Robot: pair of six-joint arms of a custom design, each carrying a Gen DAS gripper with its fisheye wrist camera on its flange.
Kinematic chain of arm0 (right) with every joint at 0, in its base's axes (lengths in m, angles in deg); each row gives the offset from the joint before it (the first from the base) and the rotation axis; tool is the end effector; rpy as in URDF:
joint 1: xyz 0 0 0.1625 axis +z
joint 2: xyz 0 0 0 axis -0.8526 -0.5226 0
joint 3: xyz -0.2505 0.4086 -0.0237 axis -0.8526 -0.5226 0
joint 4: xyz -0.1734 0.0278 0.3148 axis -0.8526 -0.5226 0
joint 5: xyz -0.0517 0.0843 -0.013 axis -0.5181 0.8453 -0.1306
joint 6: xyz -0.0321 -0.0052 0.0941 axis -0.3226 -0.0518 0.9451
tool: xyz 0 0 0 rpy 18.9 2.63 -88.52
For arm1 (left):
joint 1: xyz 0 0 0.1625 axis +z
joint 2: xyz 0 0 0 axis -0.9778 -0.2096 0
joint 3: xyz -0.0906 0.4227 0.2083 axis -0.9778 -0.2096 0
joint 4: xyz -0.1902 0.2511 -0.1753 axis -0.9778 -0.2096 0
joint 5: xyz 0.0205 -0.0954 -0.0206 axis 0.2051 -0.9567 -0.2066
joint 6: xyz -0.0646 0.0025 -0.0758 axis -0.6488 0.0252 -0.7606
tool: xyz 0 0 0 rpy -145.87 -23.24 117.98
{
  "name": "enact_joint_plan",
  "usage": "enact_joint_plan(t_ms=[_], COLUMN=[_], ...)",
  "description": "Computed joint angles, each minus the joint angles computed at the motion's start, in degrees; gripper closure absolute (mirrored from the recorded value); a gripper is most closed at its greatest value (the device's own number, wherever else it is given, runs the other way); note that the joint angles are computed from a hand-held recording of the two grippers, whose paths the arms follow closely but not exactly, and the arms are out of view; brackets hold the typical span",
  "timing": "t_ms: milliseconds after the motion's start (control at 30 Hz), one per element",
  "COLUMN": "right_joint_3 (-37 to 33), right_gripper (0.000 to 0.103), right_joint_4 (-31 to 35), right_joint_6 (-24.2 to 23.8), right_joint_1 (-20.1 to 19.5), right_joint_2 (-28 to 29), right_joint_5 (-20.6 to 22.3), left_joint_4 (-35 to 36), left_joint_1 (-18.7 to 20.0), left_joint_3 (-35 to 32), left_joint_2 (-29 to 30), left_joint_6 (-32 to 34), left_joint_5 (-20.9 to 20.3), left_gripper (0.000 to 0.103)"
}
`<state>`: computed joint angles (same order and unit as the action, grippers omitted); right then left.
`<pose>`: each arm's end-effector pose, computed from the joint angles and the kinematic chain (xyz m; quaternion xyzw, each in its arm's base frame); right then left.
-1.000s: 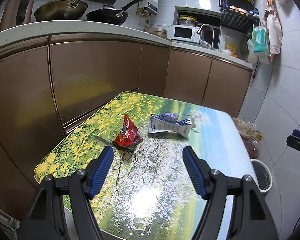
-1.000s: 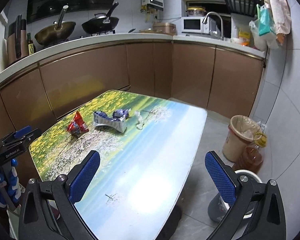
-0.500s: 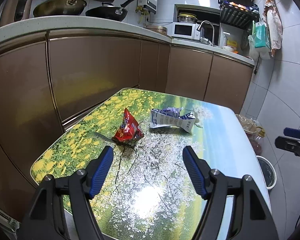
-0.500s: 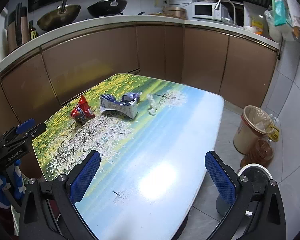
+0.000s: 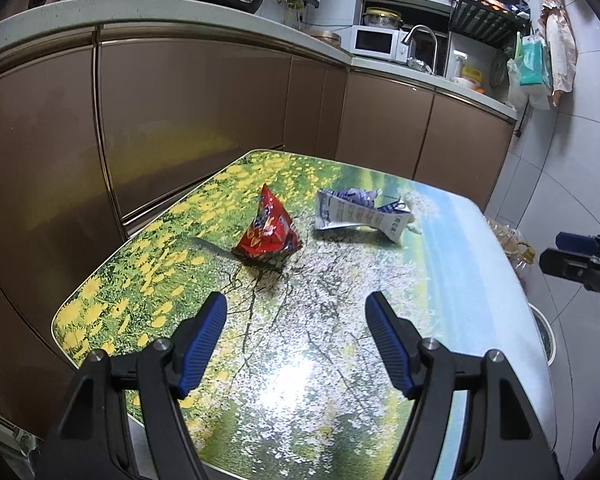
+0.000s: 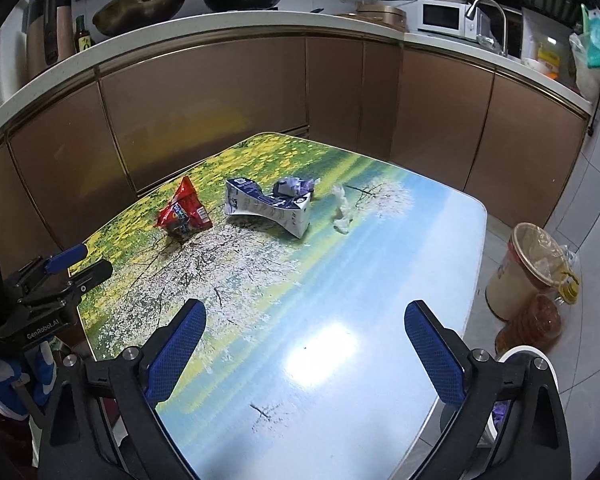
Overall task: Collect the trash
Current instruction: 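Move both tools back over the table toward the red snack bag, then grasp the red snack bag with the left tool while the right tool grasps the milk carton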
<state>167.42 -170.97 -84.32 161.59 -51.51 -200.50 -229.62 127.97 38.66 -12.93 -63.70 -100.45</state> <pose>0.2231 -0.6413 0.3032 0.1651 -0.8593 0.3453 0.3393 -0.2851 -0.6493 0.1775 0.2609 0.8602 -0.3692 0.2360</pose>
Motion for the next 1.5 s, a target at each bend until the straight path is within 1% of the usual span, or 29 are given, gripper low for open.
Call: enact_joint_plan(t_ms=[233, 367, 500, 600, 767, 900, 1067, 1233, 1367, 1500], right_joint_3=[-2.66, -3.79, -4.50, -4.43, -4.14, -4.21, -5.12, -8.62, -13.85, -21.29], right_gripper=[0.009, 0.009, 0.013, 0.014, 0.019, 0.021, 0.023, 0.024, 0.024, 0.024], right_joint_4=[1.77, 2.15, 2.51, 2.19, 2.64, 3.18, 4.46, 8.27, 11.99, 17.91], right_joint_6=[0.66, 0.73, 0.88, 1.20, 1.47, 0.31, -1.07, -3.53, -6.84, -9.03], right_joint_1=[-0.47, -0.90, -1.56, -2.31, -3.97, -5.20, -6.79, -7.86, -8.03, -7.85], right_joint_2=[1.50, 2.07, 2.29, 2.20, 1.86, 1.50, 0.75, 1.36, 3.66, 7.07], right_joint_5=[0.83, 1.68, 2.73, 3.86, 5.87, 6.80, 9.03, 11.55, 13.88, 16.11], left_joint_4=[3.21, 3.79, 5.33, 7.65, 10.15, 11.47, 11.58, 12.86, 14.71, 17.59], left_joint_1=[1.28, 1.58, 1.67, 1.67, 1.43, 1.32, 1.35, 2.06, 3.20, 4.60], left_joint_3=[-1.27, -1.77, -2.20, -2.92, -4.65, -6.63, -9.75, -15.54, -21.03, -26.74], left_joint_2=[0.16, 0.43, 0.41, 0.39, 1.55, 2.95, 4.84, 7.13, 9.29, 11.49], left_joint_6=[-1.76, -1.16, -0.93, -1.36, -2.49, -4.35, -5.01, -3.31, -1.99, -1.32], left_joint_5=[-0.18, 0.45, -0.49, -2.00, -2.72, -3.74, -1.68, 2.43, 4.50, 4.64], left_gripper=[0.033, 0.033, 0.033, 0.033, 0.033, 0.033, 0.033, 0.033, 0.033, 0.033])
